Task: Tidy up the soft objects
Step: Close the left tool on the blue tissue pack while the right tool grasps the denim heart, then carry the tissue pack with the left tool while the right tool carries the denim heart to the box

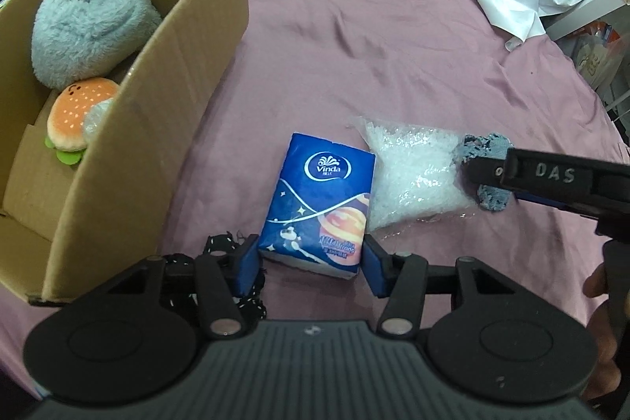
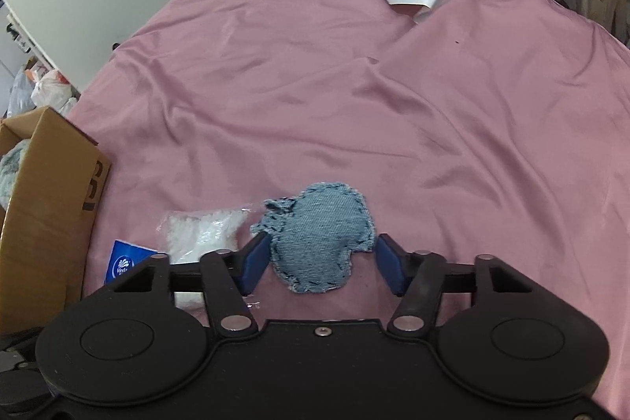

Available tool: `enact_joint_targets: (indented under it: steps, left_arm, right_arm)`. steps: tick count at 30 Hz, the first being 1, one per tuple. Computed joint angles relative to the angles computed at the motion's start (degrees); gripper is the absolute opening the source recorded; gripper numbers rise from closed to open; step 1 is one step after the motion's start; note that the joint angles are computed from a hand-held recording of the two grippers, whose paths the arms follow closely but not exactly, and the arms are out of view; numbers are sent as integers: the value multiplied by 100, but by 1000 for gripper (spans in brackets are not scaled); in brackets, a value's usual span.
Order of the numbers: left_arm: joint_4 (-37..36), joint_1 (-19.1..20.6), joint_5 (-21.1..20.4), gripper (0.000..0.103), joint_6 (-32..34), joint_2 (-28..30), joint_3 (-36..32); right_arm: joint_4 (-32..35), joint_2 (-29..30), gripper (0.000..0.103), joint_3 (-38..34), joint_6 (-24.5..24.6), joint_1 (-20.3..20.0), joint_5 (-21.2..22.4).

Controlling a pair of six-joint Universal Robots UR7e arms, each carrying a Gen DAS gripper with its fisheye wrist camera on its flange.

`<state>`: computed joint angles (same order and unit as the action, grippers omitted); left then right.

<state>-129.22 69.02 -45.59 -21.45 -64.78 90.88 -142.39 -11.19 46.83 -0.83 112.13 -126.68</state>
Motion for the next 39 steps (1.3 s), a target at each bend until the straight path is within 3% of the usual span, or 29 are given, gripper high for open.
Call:
enact_joint_targets:
  steps: [6, 18, 39]
  left_arm:
    - [-5, -88, 12, 52, -34, -131, 71]
    - [-191, -300, 289, 52, 67, -370, 264]
    - [-677, -965, 1090, 52, 76, -852, 641]
  right_arm:
    - [-45, -51, 40, 63, -69, 17, 40]
    - [-875, -358, 39, 541, -352, 171, 161]
    - [-2651, -987, 39, 1674, -1092, 285, 1060]
